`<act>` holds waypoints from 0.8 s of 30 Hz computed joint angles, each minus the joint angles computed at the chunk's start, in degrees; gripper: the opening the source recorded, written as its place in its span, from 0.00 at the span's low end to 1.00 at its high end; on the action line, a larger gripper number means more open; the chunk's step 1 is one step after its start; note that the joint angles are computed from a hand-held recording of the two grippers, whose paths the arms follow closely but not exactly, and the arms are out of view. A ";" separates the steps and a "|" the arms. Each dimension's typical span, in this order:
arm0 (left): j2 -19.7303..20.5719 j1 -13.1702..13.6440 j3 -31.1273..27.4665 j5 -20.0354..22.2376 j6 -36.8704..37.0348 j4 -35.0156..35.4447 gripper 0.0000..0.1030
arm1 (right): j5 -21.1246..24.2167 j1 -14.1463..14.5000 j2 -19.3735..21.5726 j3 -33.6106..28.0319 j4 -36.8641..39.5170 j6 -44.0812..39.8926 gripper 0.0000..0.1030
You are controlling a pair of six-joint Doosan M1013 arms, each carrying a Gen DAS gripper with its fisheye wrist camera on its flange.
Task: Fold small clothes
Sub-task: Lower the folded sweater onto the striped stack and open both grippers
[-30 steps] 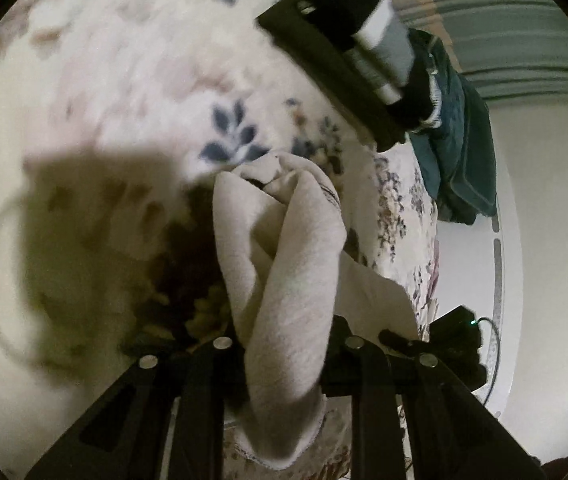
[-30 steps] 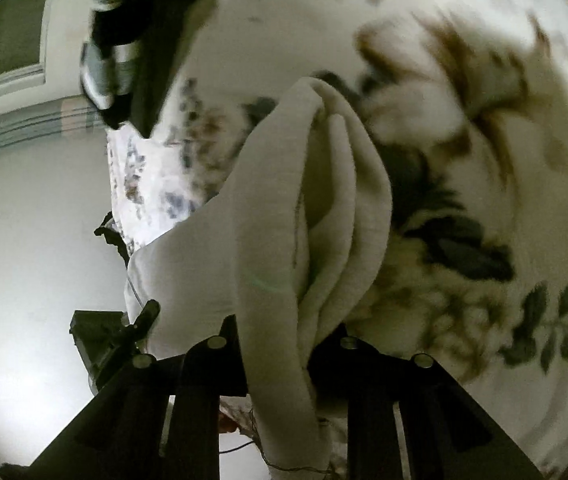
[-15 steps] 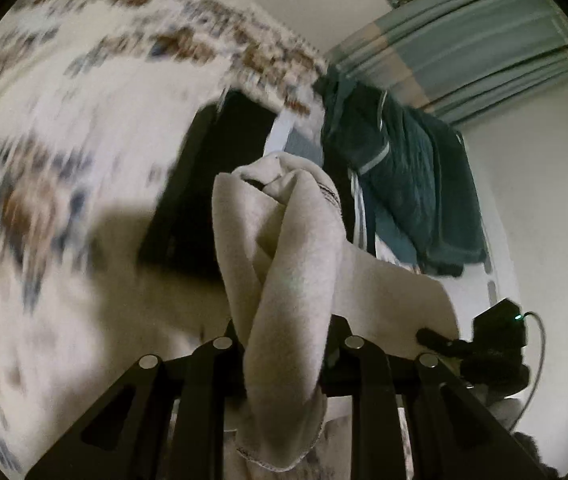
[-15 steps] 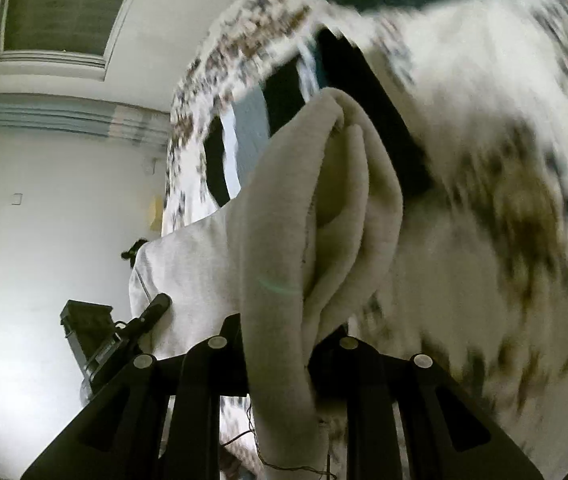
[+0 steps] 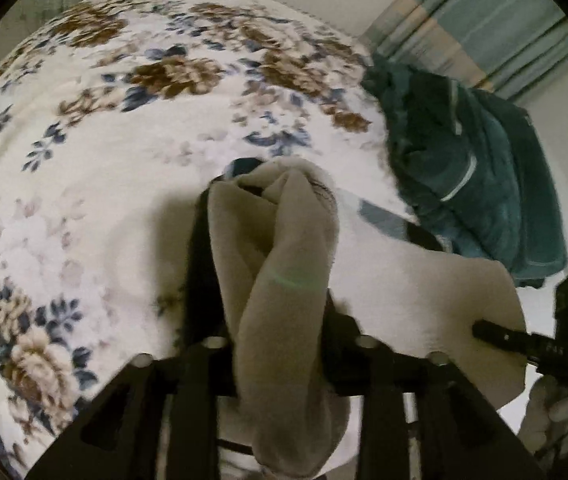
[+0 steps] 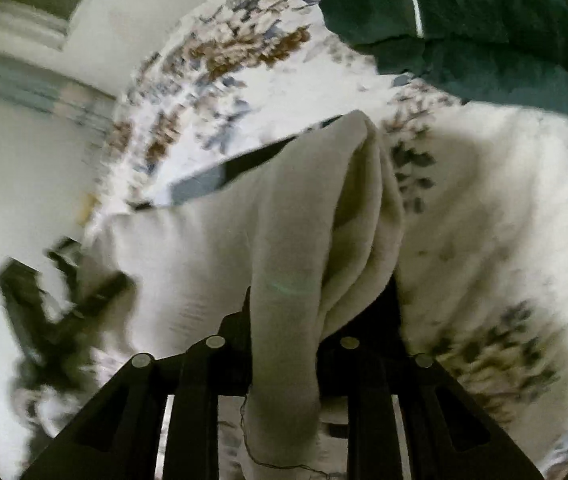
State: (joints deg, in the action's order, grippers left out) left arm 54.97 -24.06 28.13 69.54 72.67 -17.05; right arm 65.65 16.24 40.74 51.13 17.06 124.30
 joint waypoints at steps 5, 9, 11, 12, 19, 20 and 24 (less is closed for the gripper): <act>-2.90 -1.63 4.21 -1.02 -2.26 10.17 0.68 | 8.47 2.61 1.00 -3.09 -12.36 4.13 0.54; -4.34 -3.88 5.52 1.91 -4.57 20.63 0.94 | 15.41 5.46 1.49 -5.51 -22.27 6.42 0.84; -6.03 -4.84 7.77 1.87 -5.61 23.90 0.96 | 17.55 6.80 0.79 -5.25 -25.68 7.51 0.97; -6.73 -5.20 8.72 1.56 -6.04 25.02 0.97 | 18.45 7.57 0.23 -4.85 -27.78 8.16 0.98; -14.61 -8.53 18.05 -1.34 -9.79 32.57 1.00 | 22.12 11.95 -5.64 -0.48 -37.08 12.98 0.98; -15.96 -8.86 19.35 -1.71 -10.13 32.63 1.00 | 22.47 12.47 -6.49 -0.11 -37.72 13.42 0.98; -20.64 -10.22 23.32 -2.97 -11.66 33.24 1.00 | 24.40 15.19 -10.24 0.80 -41.22 15.22 0.98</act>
